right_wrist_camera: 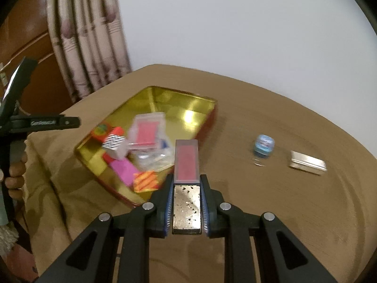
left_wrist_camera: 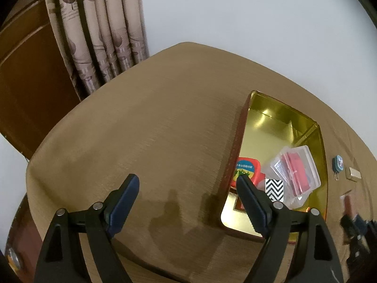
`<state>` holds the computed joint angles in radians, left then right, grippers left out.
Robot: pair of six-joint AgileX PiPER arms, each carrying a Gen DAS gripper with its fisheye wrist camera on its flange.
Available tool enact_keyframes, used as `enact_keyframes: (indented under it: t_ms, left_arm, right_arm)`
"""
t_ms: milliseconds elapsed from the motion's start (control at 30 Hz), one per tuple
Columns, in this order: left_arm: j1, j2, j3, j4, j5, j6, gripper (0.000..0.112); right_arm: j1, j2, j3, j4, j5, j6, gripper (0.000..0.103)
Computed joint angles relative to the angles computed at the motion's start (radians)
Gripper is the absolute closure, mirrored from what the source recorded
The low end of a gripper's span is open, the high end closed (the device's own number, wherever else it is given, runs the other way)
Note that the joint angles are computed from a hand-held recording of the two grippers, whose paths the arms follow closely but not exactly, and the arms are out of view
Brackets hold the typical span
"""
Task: Organize rigid objects
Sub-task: 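Carry the gold lighter with the right tool over the tin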
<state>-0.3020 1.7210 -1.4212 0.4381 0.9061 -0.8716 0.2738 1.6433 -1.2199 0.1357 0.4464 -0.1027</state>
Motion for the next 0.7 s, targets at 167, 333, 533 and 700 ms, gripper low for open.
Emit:
enact_keyframes:
  t_ms: [167, 333, 533, 700]
  left_arm:
    - [0.014, 0.003, -0.002, -0.005, 0.001, -0.005, 0.030]
    - [0.018, 0.004, -0.003, -0.009, -0.001, 0.004, 0.030]
    - [0.025, 0.003, -0.004, -0.018, -0.002, 0.014, 0.030]
    - [0.026, 0.003, -0.004, -0.023, -0.001, 0.026, 0.030]
  right_arm:
    - [0.065, 0.052, -0.070, 0.001, 0.032, -0.009, 0.083]
    - [0.114, 0.114, -0.157, -0.008, 0.074, -0.009, 0.083]
    - [0.140, 0.206, -0.254, 0.015, 0.119, -0.041, 0.083]
    - [0.157, 0.271, -0.316, -0.038, 0.114, 0.017, 0.083]
